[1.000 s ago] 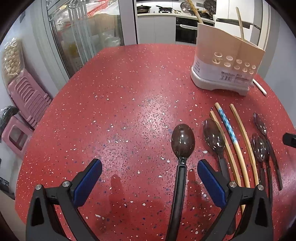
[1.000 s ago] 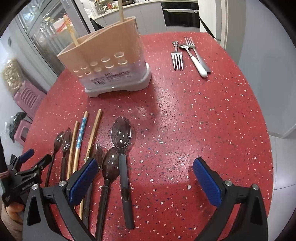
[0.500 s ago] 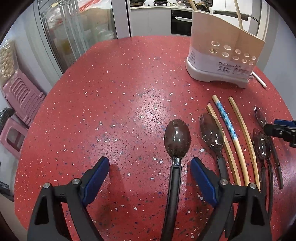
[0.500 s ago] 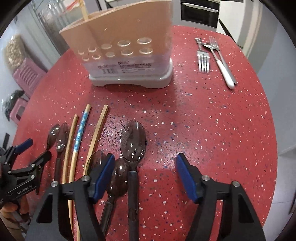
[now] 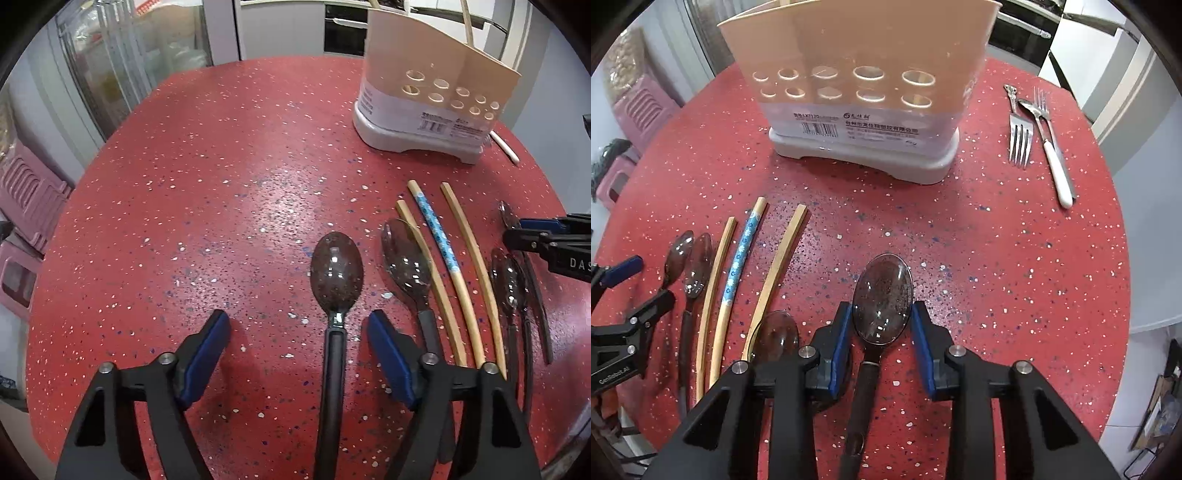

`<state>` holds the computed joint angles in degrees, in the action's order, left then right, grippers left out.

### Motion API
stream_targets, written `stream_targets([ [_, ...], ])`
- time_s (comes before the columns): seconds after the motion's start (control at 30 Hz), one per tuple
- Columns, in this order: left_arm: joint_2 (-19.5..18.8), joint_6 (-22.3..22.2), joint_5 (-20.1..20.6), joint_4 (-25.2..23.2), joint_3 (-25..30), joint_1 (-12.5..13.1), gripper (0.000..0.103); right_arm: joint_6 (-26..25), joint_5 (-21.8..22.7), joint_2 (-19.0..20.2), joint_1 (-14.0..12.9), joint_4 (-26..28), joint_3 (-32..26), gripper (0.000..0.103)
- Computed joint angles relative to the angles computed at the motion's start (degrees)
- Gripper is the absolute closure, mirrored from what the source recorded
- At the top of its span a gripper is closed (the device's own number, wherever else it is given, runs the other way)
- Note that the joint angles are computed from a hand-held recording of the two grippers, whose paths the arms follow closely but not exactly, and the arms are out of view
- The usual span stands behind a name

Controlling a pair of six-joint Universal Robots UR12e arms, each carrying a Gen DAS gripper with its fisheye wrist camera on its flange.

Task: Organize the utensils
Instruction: 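Close the left tool on a dark brown spoon while the right tool grasps a clear grey spoon, then lift both spoons and lower them handle-first into the utensil holder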

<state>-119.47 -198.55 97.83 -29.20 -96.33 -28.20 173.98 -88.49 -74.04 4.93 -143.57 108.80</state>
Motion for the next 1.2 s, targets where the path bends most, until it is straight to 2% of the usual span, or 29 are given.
stream_targets([
  [0.27,0.13,4.1,-3.29,-6.34,2.22,0.32,0.012,0.0,5.39,-0.97,-2.53,-2.32,1.69,0.068],
  [0.37,0.18,5.34,-4.26,-8.98,3.19,0.37,0.017,-0.11,6.47,-1.59,-2.92,-3.58,2.38,0.068],
  [0.47,0.08,6.64,-5.55,-10.27,3.95,0.33,0.032,-0.21,8.43,-2.18,-3.42,-4.49,2.97,0.068],
  [0.5,0.04,7.4,-5.63,-10.72,4.27,0.15,0.041,-0.33,8.9,-2.36,-3.56,-4.66,3.15,0.068],
  [0.53,0.14,8.2,-6.17,-10.82,4.3,0.03,0.062,-0.44,9.46,-2.54,-3.69,-4.9,3.34,0.068],
  [0.57,0.05,8.67,-5.91,-11.08,4.54,-0.21,0.068,-0.49,9.9,-2.71,-3.74,-5.11,3.51,0.068],
  [0.6,0.1,8.81,-6.04,-11.39,4.64,-0.33,0.068,-0.58,10.2,-2.79,-3.82,-5.29,3.62,0.068],
  [0.77,1.13,5.17,-5.78,-7.38,2.27,-0.62,0.068,-0.31,12.28,-3.87,-4.45,-6.89,4.72,0.068],
  [1.03,4.64,-1.25,-4.34,6.51,-4.51,-0.65,0.068,0.63,15.15,-5.12,-5.55,-9.63,5.94,0.068],
  [1.2,6.14,-3.51,-3.02,13.28,-6.07,-1.04,0.068,2.22,17.57,-5.66,-6.22,-12.19,6.57,0.068],
])
